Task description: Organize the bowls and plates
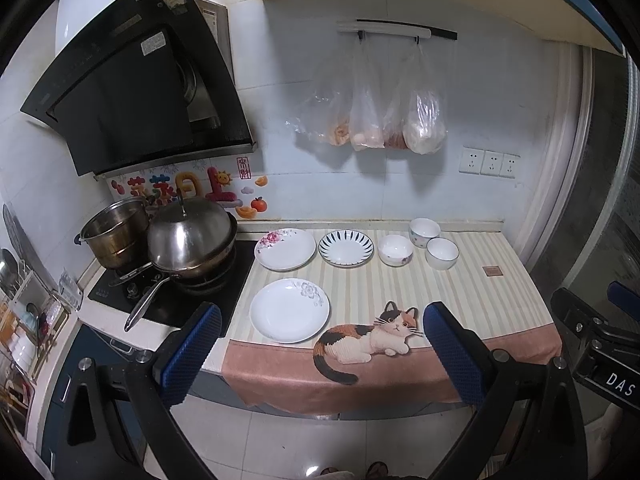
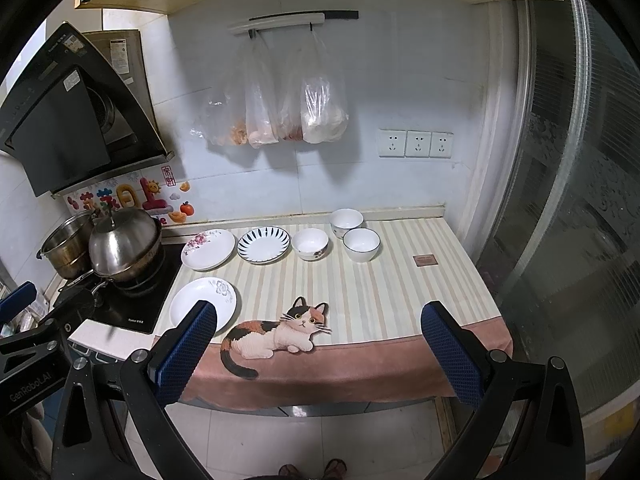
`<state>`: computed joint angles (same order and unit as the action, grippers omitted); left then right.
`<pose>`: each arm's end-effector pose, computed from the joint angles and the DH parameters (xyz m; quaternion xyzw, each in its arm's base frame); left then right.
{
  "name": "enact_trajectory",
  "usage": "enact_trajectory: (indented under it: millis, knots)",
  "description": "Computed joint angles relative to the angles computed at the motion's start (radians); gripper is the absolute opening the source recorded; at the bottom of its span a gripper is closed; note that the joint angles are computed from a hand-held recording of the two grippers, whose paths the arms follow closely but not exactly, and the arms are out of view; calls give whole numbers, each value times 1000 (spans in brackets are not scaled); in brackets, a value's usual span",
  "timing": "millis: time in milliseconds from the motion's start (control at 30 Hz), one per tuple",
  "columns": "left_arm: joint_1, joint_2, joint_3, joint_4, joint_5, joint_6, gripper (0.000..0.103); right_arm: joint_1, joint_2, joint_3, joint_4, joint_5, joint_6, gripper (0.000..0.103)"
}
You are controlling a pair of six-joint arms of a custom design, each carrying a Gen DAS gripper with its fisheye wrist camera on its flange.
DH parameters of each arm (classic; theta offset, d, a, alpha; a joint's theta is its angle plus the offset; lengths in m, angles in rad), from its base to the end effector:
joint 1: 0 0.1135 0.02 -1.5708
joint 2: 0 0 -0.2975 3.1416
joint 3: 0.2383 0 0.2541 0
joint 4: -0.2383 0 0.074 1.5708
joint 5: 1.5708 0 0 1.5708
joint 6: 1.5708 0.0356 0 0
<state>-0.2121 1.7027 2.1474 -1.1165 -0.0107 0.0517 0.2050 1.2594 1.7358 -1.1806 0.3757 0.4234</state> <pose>0.3344 -0.0716 0.5006 0.1162 0.8931 -0.0300 0.4335 0.2008 0.0284 0.4939 0.1751 0.8778 -0.0337 0.4447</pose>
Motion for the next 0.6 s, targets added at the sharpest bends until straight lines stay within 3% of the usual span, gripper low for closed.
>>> enact_trajectory:
  millis: [233, 400, 600]
  knots:
    - [-3, -15, -30, 27, 0, -6, 103, -6, 21, 21, 0, -4, 1, 103]
    - [23, 49, 32, 0, 27, 7, 103, -21, 62, 31, 25, -22, 22, 103]
    - [97, 190, 64, 38, 14, 44, 103, -89, 89, -144, 271, -150, -3, 103]
